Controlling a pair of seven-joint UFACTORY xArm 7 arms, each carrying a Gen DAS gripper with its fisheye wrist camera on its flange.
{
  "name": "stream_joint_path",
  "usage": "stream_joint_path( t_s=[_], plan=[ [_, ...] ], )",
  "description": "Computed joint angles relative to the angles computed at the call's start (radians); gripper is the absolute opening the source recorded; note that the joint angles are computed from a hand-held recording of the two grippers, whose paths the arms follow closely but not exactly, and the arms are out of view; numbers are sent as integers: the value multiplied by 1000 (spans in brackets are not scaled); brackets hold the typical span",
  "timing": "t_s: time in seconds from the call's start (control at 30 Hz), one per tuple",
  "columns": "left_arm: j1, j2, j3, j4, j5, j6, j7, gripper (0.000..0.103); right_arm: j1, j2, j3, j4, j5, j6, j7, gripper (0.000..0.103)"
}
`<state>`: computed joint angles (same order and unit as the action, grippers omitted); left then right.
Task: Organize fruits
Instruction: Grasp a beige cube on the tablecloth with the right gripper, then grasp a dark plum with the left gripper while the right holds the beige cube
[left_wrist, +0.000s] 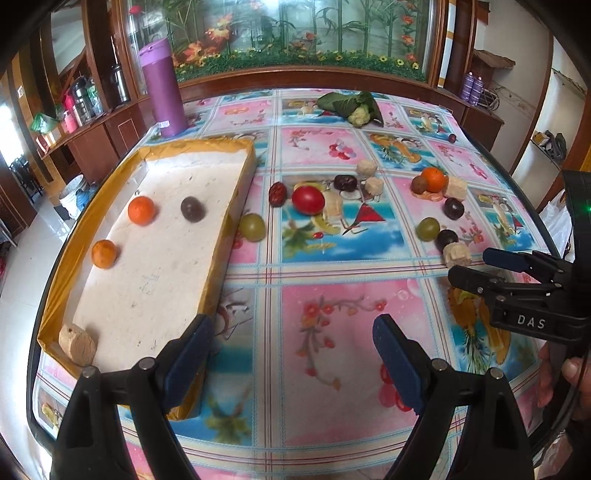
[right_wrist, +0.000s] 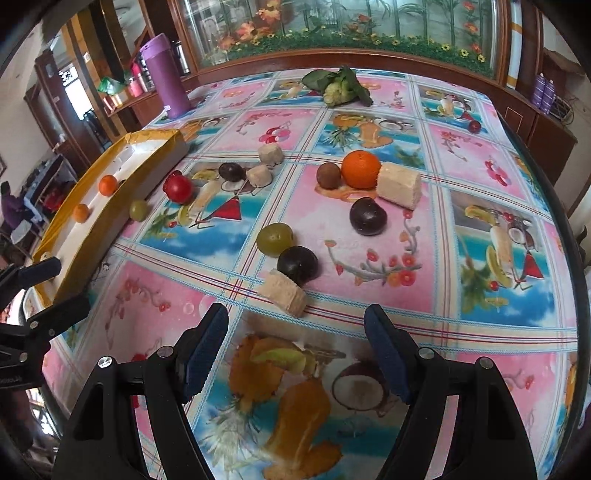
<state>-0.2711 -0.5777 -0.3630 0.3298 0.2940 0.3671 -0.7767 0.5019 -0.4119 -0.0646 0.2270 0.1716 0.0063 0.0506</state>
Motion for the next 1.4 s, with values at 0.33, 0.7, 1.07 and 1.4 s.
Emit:
stream_joint_path(
  t_s=[0.33, 0.7, 1.07, 1.4],
  plan=[
    [-2, 99, -11, 54, 15, -28, 15, 90, 108, 61, -106, 17, 2, -75, -82, 27],
    [-34, 372, -17, 249, 93, -104, -22, 90, -117, -173, -9, -113, -68, 7, -60, 27],
    [-151, 599, 67, 441, 294, -102, -290, 83, -139, -305, -123, -176, -32, 84, -167, 28],
    [-218, 578, 139, 434, 356, -34, -345, 46, -107, -331, -183, -179, 34, 95, -267, 28]
  ],
)
